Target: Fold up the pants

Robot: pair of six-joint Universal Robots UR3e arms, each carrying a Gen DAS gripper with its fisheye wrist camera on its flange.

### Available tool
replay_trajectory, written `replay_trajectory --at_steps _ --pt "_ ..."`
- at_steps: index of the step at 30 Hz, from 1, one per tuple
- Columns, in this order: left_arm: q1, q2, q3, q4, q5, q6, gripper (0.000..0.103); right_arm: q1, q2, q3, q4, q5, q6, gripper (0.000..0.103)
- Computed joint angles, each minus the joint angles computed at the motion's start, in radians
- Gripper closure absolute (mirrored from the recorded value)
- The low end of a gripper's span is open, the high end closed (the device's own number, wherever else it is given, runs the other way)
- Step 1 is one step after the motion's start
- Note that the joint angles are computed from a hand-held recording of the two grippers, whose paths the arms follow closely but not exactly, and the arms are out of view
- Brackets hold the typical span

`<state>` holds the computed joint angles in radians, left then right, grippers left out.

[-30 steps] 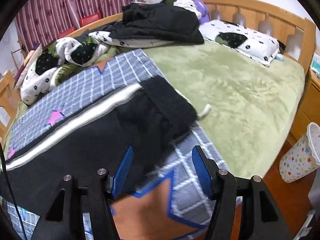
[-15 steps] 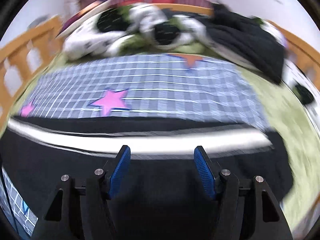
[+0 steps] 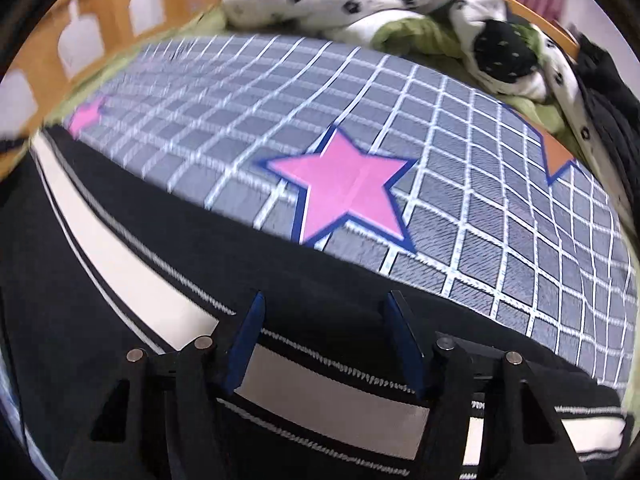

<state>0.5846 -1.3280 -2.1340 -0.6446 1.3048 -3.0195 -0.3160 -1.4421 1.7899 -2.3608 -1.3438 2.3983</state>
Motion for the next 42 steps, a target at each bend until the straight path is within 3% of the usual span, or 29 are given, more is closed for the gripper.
replay_trajectory --at_steps 1,2,4,5,6,7,9,12,15,19,22,24,26,27,29,30,32,36,40,42 --pt "-0.008 -0.037 0.015 0.025 0.004 -0.011 0.037 0.005 0.000 0.011 -0.015 -0.005 -0.018 0.051" --pt "-0.020 -0.084 0.034 0.051 0.007 -0.025 0.037 0.003 -0.008 0.021 -0.012 0.001 -0.031 0.071" --pt "-0.056 -0.172 0.084 0.066 0.037 -0.036 0.042 0.003 -0.025 0.017 0.029 0.022 -0.040 0.096" --pt "-0.088 -0.216 0.104 0.088 0.088 -0.052 0.067 0.018 -0.038 0.043 -0.013 -0.001 -0.033 0.097" --pt "-0.114 -0.239 0.109 0.115 0.143 -0.066 0.078 0.029 -0.047 0.063 -0.045 -0.020 -0.040 0.098" --pt "-0.111 -0.228 0.085 0.145 0.128 -0.051 0.082 0.037 -0.058 0.088 -0.080 -0.032 -0.048 0.099" --pt "-0.073 -0.154 0.015 0.205 0.069 -0.031 0.083 0.028 -0.084 0.114 -0.093 -0.016 -0.049 0.100" --pt "0.005 -0.034 -0.044 0.241 -0.045 -0.010 0.083 -0.070 -0.176 0.130 -0.041 0.136 -0.061 0.101" --pt "-0.022 -0.121 0.020 0.257 -0.001 -0.031 0.084 -0.092 -0.190 0.116 -0.045 0.187 -0.045 0.101" --pt "-0.072 -0.284 0.062 0.273 0.081 -0.076 0.083 -0.019 -0.024 0.047 -0.119 0.101 0.029 0.101" --pt "-0.103 -0.283 0.028 0.345 0.134 -0.097 0.072 -0.002 0.061 0.070 -0.226 0.067 0.103 0.099" --pt "-0.126 -0.262 0.066 0.256 0.178 -0.099 0.056 -0.013 0.052 0.065 -0.214 0.080 0.157 0.096" --pt "-0.131 -0.207 0.063 0.198 0.183 -0.082 0.054 -0.032 0.006 0.062 -0.166 0.075 0.168 0.090" --pt "-0.122 -0.169 0.041 0.197 0.168 -0.063 0.053 -0.052 -0.029 0.080 -0.166 0.085 0.164 0.086" --pt "-0.116 -0.065 -0.041 0.221 0.151 -0.037 0.041 -0.146 -0.134 0.148 -0.169 0.155 0.151 0.064" --pt "-0.107 -0.010 -0.092 0.242 0.128 -0.030 0.037 -0.196 -0.179 0.177 -0.162 0.183 0.142 0.062" --pt "-0.092 0.048 -0.137 0.237 0.081 -0.011 0.037 -0.259 -0.213 0.206 -0.147 0.204 0.104 0.061" --pt "-0.131 0.053 -0.135 0.193 0.070 -0.015 0.037 -0.267 -0.151 0.163 -0.132 0.148 0.026 0.058" --pt "-0.164 0.033 -0.117 0.168 0.070 -0.035 0.037 -0.202 -0.063 0.054 -0.084 0.140 -0.059 0.040" --pt "-0.156 0.049 -0.126 0.158 0.050 -0.042 0.037 -0.140 -0.007 -0.021 -0.029 0.087 -0.111 0.038"
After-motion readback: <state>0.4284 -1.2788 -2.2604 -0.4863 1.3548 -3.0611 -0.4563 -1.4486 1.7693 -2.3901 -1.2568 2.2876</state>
